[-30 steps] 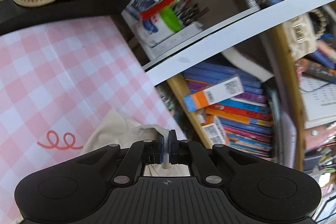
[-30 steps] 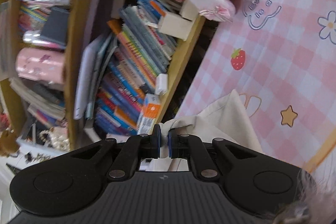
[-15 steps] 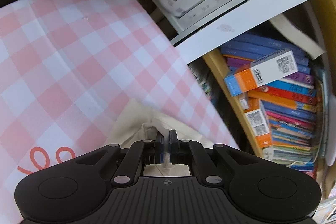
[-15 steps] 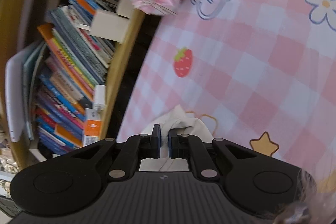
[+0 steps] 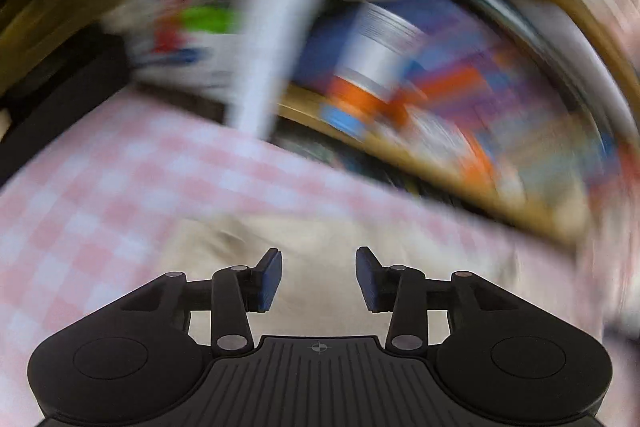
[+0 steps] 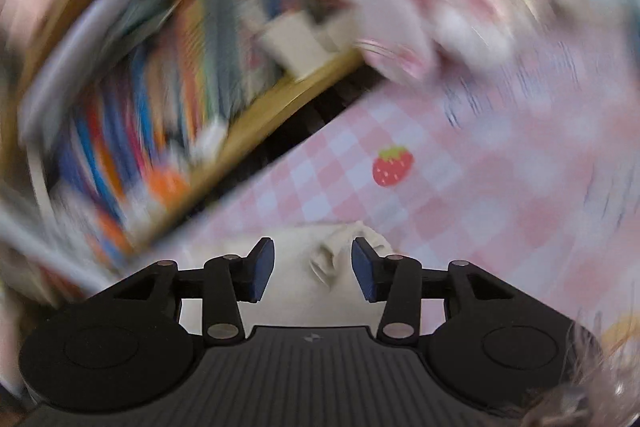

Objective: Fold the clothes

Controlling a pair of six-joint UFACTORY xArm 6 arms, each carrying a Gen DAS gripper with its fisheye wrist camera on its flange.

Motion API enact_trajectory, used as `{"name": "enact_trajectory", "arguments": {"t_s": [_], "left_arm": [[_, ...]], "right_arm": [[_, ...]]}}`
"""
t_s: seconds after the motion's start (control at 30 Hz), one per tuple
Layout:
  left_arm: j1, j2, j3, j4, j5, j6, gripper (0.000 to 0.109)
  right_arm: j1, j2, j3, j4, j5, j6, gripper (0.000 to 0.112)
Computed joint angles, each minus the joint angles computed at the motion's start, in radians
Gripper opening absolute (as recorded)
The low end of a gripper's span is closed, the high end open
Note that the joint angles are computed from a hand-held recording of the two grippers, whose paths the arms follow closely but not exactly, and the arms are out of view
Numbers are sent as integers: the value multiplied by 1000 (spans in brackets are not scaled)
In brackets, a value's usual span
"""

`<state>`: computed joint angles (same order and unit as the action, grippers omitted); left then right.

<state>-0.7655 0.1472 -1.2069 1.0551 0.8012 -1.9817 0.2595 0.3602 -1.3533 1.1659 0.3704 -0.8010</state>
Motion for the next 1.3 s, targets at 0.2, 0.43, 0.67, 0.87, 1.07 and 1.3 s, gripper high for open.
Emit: {"name": "enact_trajectory", "arguments": {"t_s": [0.2, 0.43, 0.67, 0.87, 1.07, 1.3], "left_arm": [[-19, 167, -171, -160, -23, 333, 38], [-25, 221, -233, -245, 4, 551, 38], [-4, 201, -205, -271, -60, 489, 40], [22, 278, -310, -306, -18, 581, 40], [87, 340, -384, -280, -20, 490, 40], [124, 207, -201, -137, -124, 260, 40]], "right_arm": [[83, 12, 39, -400, -68, 70, 37], [90, 81, -59, -509, 2, 92, 43], [93, 247, -303, -427, -80, 126, 37], [87, 146, -208, -233, -62, -41, 38], [104, 47, -45, -333, -43, -96, 38], [104, 77, -45, -556, -6, 79, 38]]}}
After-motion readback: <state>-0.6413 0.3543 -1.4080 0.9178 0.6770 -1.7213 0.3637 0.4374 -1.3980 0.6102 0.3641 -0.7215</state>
